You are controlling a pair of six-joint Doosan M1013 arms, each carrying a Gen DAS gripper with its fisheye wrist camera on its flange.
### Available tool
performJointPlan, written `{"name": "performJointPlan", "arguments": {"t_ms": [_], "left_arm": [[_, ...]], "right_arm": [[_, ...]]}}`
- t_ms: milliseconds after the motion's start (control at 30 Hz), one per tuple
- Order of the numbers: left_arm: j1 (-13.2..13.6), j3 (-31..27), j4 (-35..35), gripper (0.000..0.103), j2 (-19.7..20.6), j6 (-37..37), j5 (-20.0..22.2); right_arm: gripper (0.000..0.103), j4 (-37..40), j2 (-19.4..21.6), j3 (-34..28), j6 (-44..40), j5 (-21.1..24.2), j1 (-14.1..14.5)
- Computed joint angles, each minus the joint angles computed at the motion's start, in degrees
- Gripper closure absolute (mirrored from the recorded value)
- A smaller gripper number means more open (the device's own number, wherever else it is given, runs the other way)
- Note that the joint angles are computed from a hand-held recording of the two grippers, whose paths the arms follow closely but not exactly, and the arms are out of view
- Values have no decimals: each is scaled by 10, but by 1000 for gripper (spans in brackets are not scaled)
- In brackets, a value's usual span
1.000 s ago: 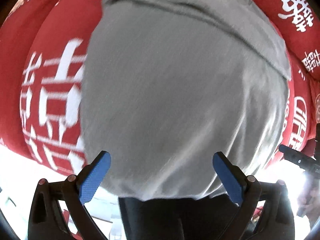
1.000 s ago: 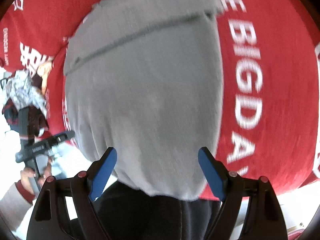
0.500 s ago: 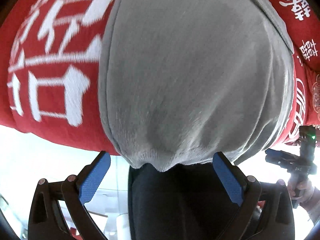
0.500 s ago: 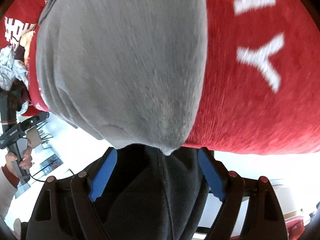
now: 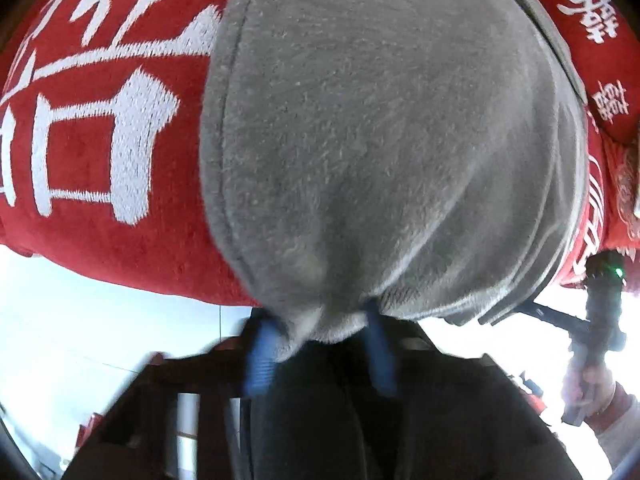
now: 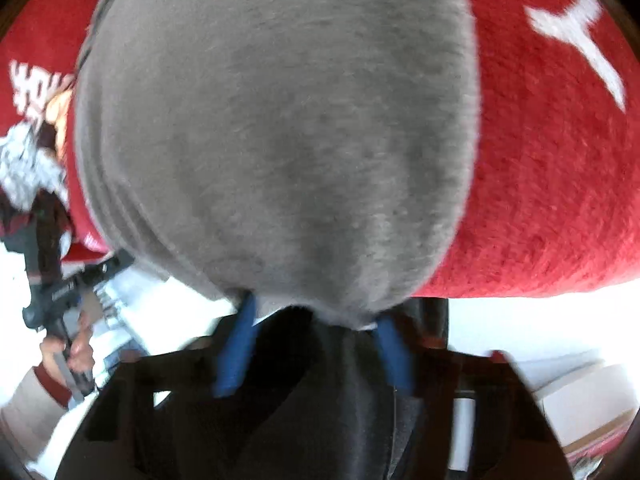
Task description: Fold small clothes
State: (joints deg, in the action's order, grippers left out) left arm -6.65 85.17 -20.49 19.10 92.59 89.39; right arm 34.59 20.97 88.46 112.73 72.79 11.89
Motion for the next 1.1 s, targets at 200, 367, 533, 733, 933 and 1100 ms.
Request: {"name": "performJointPlan", "arguments": {"t_ms": [200, 367, 533, 733, 933, 1100], "left_arm": [[20, -34, -50, 89, -4, 37, 19], [37, -89, -95, 92, 1, 55, 13], [51, -169, -116, 92, 42, 45, 1], [49, -262, -121, 92, 92, 11, -29], [27, -367, -111, 92, 149, -29, -63], [6, -464, -43, 91, 204, -22, -27]], "right_arm": [[93, 71, -42, 39, -6, -57, -20], [93, 138, -68, 39, -10, -119, -43], [93, 186, -60, 13, -30, -166, -70], [94, 217, -25, -52, -58, -173, -89], [101, 226, 24, -142, -63, -185, -99], [100, 140, 86, -263, -42, -119, -109]]}}
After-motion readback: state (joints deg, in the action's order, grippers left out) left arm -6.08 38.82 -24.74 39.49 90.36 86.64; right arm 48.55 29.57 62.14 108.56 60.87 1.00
